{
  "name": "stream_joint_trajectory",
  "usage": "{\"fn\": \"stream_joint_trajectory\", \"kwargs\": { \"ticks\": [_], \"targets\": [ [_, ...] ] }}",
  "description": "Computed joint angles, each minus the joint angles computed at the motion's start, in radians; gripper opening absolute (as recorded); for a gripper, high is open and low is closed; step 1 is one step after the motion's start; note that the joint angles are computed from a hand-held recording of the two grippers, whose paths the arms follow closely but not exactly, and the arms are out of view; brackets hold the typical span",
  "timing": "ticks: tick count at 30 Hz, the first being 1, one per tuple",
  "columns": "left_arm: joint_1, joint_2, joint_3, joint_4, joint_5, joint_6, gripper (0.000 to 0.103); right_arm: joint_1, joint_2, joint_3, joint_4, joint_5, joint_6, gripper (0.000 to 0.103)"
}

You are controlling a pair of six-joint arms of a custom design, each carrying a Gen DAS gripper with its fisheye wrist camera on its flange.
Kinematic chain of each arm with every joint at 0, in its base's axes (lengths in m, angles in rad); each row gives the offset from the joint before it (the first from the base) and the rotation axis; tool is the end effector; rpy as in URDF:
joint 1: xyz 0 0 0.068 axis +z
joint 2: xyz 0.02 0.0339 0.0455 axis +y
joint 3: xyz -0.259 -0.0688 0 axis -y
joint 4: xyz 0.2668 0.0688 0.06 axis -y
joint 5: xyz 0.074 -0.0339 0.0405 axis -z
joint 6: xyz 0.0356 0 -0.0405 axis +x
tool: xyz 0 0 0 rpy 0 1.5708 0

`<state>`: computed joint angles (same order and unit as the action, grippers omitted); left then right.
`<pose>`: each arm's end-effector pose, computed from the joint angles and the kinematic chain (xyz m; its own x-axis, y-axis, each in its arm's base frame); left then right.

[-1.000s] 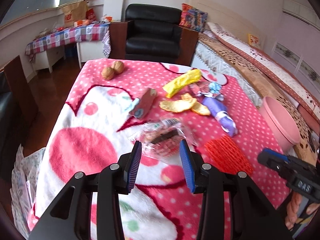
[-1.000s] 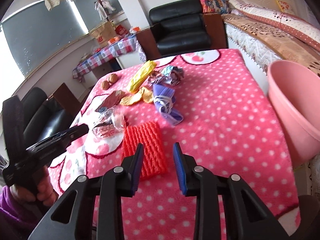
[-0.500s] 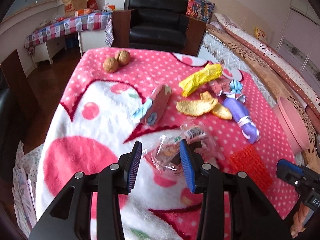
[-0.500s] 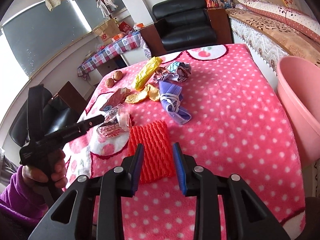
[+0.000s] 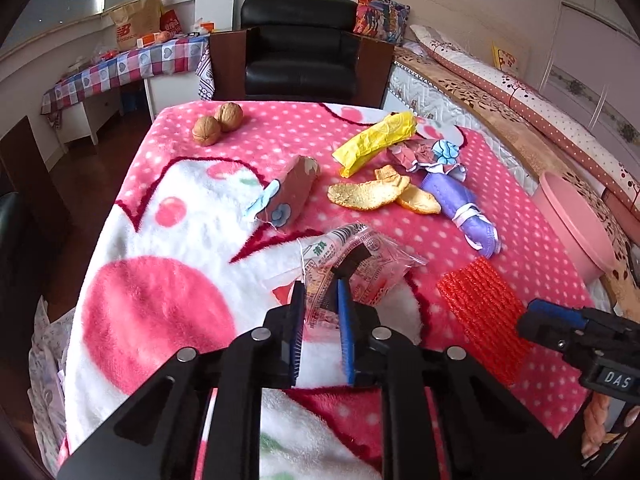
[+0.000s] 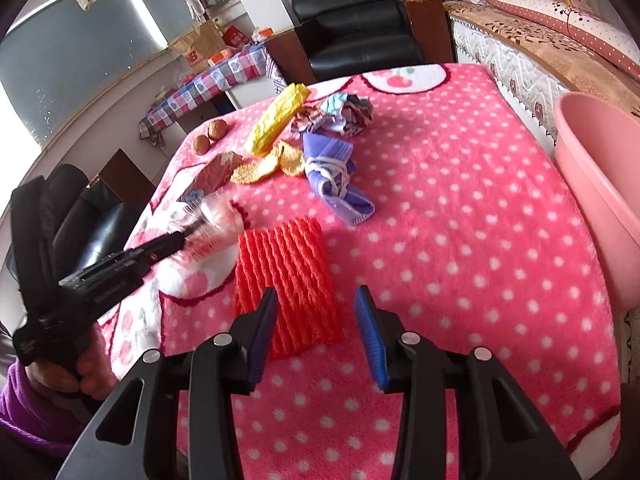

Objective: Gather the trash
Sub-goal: 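Grasp the clear plastic wrapper with the left tool while the right tool grasps the red foam net, then carry the wrapper and red net over the pink bucket and open both tools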

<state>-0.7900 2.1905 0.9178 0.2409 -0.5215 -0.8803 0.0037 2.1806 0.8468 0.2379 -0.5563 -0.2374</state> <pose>0.2660 -0.2432 -0.0031 -0.7208 -0.2222 -0.6565 -0.1880 0.9744 -0.1234 0.3369 0.0200 -0.0121 -0.8069 -0.2027 -0.5549 -0.4469 0.8237 0.3489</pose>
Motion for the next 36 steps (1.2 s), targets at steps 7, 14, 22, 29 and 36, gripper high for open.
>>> {"fn": "stream_joint_trajectory", "kwargs": {
  "ticks": [7,14,22,29,36],
  "targets": [
    [-0.031,-0.069,-0.050,0.025,-0.019,0.001,0.015,0.000,0.026,0.026,-0.043,-0.024,-0.019,0.011],
    [-0.059,-0.133,-0.062,0.031,-0.048,0.017,0.015,-0.049,-0.044,-0.029,-0.019,-0.119,-0.026,0.008],
    [-0.084,-0.147,0.020,0.019,-0.064,0.094,0.015,-0.147,-0.149,-0.081,0.042,-0.174,-0.006,0.008],
    [-0.100,-0.074,0.192,-0.002,-0.040,0.192,0.015,-0.274,-0.165,-0.052,0.102,-0.151,0.065,0.008],
    [-0.111,0.069,0.459,-0.071,0.021,0.299,0.015,-0.410,-0.108,0.047,0.115,-0.127,0.131,0.008]
  ]
}}
